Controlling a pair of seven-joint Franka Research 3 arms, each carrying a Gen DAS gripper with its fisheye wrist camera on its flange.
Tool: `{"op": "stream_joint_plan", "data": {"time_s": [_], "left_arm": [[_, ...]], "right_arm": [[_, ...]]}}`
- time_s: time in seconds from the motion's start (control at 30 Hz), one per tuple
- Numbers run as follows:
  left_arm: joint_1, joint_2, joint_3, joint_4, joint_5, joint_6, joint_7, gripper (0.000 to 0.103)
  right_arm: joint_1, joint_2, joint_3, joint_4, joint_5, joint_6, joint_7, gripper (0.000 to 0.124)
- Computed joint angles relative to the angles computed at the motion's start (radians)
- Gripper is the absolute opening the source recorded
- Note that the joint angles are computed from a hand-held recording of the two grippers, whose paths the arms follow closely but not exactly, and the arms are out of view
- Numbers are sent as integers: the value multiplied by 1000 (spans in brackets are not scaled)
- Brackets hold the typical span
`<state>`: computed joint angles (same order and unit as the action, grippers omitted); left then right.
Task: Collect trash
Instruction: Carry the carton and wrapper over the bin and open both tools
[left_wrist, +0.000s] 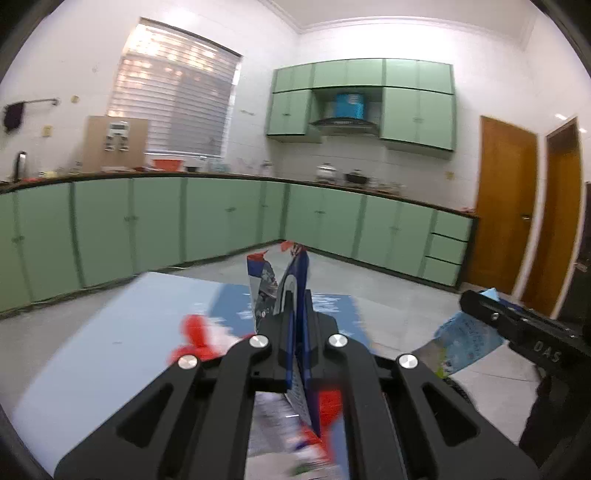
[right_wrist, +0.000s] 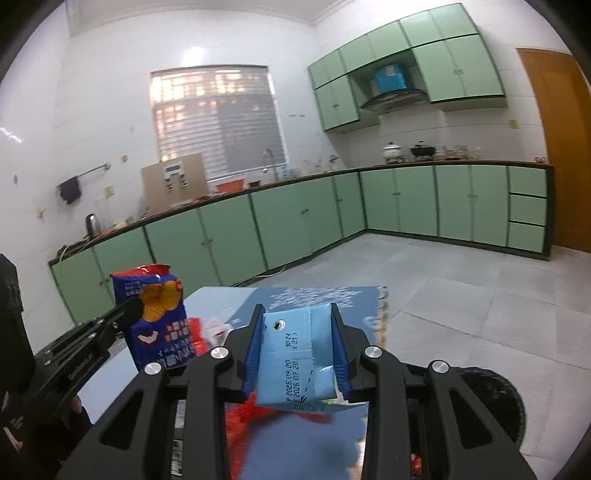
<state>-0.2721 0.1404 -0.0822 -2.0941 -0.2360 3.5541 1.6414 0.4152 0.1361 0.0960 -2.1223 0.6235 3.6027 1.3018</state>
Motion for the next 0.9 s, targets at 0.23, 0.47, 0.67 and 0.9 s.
{"op": "stream_joint_plan", "data": {"time_s": [0.23, 0.47, 0.67, 0.9], "left_arm": [[83, 146, -143, 173, 348, -66, -284, 3], [-87, 339, -58, 409, 405, -150, -311, 3], [-148, 512, -51, 630, 473, -264, -368, 3], [-136, 748, -152, 953, 527, -502, -330, 9]], "right_arm": [[-76, -55, -33, -91, -3, 27, 43, 33], [-191, -40, -69, -157, -114, 26, 169, 33], [-292, 16, -83, -169, -282, 16, 313, 33], [-465, 110, -24, -132, -541, -18, 518, 33]]}}
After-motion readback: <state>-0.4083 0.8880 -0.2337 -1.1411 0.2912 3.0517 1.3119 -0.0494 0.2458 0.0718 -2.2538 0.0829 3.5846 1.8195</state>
